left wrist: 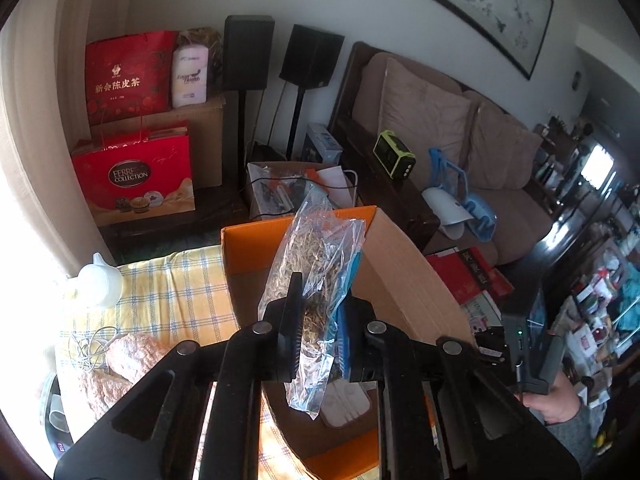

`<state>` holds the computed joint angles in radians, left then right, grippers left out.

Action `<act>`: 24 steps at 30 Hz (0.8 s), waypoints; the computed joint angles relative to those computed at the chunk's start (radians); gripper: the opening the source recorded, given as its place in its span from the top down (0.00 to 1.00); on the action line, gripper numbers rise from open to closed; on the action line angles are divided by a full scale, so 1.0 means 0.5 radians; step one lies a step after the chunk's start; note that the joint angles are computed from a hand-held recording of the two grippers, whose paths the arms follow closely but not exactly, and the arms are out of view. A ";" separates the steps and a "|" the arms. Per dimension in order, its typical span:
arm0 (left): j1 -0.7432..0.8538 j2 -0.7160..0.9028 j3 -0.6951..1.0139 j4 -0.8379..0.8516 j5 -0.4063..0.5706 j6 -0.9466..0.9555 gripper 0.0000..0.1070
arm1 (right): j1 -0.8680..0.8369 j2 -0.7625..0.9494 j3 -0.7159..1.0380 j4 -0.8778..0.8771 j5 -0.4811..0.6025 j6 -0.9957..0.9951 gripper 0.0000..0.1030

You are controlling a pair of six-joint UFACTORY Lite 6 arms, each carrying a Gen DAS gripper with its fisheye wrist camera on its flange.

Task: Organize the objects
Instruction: 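Lower the herb bag into the box and open the left tool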

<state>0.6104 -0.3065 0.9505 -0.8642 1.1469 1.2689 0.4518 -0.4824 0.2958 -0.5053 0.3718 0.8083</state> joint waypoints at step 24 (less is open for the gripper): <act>-0.965 0.864 0.038 -0.261 -0.448 -0.511 0.88 | 0.001 -0.023 -0.016 0.024 0.013 -0.021 0.92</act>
